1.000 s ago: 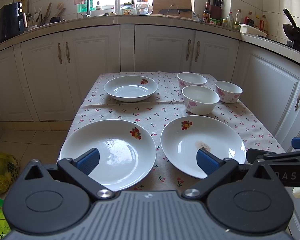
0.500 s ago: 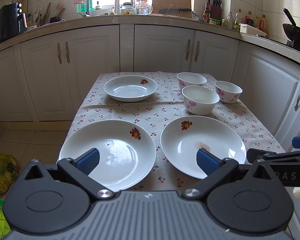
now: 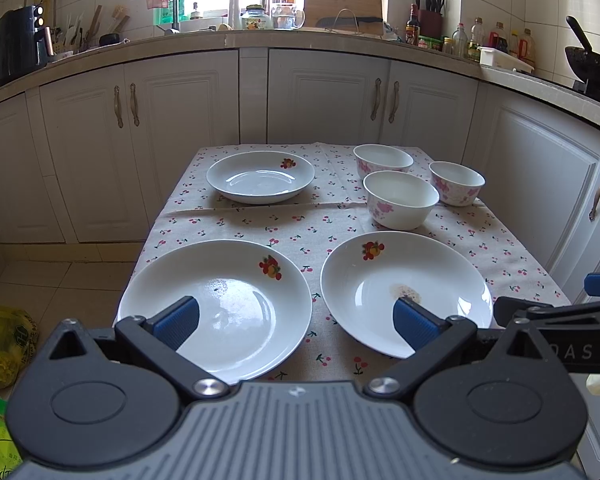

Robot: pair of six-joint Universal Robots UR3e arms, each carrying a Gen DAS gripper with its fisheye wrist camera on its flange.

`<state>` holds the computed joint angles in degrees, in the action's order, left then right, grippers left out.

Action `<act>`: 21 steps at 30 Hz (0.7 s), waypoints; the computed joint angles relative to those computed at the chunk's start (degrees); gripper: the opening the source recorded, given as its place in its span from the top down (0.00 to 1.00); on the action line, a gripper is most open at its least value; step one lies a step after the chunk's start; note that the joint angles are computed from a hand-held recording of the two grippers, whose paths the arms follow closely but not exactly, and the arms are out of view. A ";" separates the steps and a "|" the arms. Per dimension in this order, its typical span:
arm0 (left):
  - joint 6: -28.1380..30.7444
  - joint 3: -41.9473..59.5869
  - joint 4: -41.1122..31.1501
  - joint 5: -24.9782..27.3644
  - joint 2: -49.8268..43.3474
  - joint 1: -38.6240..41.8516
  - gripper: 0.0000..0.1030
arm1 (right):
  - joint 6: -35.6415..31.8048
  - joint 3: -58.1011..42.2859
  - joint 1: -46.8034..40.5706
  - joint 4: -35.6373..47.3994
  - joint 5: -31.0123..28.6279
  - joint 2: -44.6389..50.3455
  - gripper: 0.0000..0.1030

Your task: Organize plates and bowls

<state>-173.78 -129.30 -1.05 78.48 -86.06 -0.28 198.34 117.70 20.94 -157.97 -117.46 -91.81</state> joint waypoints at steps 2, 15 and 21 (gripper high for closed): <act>0.00 0.00 0.00 0.00 0.00 0.00 0.01 | 0.05 -0.09 0.12 0.00 -0.10 0.10 0.00; 1.47 0.22 2.21 -2.46 -1.72 1.34 0.01 | -2.27 -0.47 -0.98 -1.48 1.33 0.93 0.00; 3.70 0.55 3.75 -4.47 -3.15 2.63 0.01 | -6.07 -0.66 -3.67 -3.92 5.24 1.45 0.00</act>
